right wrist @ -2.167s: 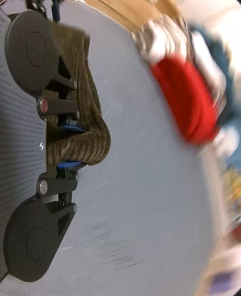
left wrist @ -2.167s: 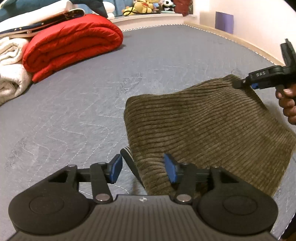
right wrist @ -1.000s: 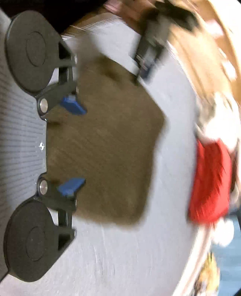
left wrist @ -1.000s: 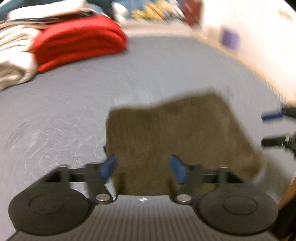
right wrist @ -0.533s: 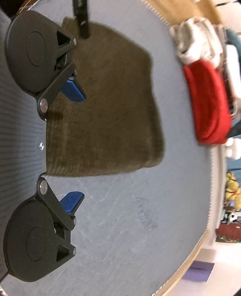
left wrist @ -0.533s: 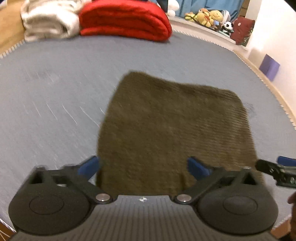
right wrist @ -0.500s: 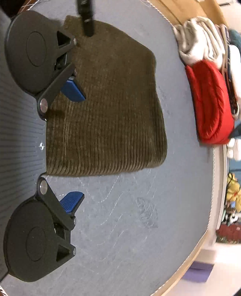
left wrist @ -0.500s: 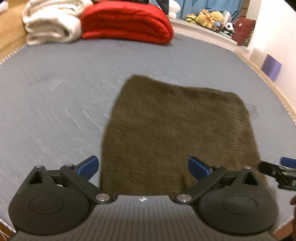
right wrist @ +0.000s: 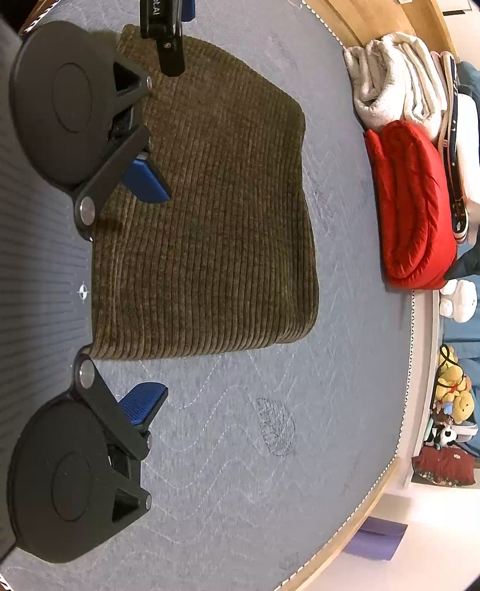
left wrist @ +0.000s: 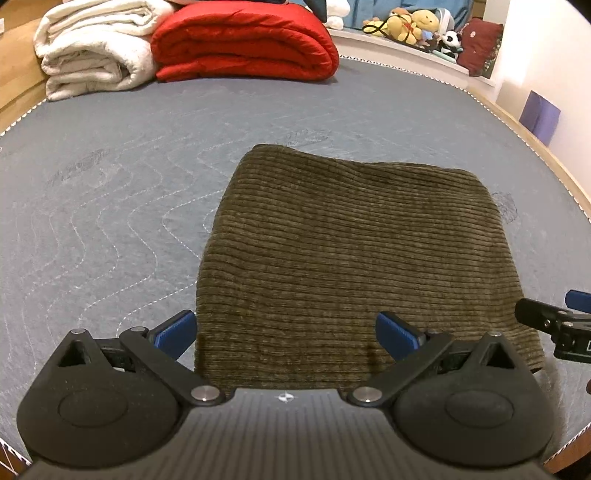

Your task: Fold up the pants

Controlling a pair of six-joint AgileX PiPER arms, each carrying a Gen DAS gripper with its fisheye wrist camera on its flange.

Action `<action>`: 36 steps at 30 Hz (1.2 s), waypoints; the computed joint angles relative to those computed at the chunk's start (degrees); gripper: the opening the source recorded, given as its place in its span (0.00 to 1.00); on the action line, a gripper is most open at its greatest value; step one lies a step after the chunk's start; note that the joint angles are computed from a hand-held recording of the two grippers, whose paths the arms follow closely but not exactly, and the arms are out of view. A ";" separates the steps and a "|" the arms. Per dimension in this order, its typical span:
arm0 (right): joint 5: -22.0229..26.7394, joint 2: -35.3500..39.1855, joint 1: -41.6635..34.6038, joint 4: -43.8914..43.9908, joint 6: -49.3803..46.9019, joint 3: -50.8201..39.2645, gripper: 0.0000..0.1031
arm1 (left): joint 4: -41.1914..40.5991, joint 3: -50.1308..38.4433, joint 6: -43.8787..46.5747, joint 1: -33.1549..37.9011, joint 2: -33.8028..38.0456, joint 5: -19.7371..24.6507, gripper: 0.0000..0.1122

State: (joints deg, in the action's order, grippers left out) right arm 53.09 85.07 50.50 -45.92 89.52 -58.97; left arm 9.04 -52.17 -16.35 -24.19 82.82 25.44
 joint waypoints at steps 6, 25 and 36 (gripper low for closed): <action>0.72 0.00 0.04 0.36 0.05 0.06 0.99 | -0.65 -0.02 1.32 -0.47 0.28 -0.17 0.92; 1.42 -0.27 0.59 -0.41 1.37 0.15 0.99 | -1.87 -0.09 2.82 -0.79 0.70 -0.29 0.92; 0.53 -0.63 1.03 -1.60 3.07 1.16 0.99 | -2.65 0.53 2.45 0.05 0.50 -1.36 0.92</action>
State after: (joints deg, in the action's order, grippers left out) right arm 53.62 84.44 51.53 -47.52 92.59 -57.82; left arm 6.39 -51.64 -13.89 -24.14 83.32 24.08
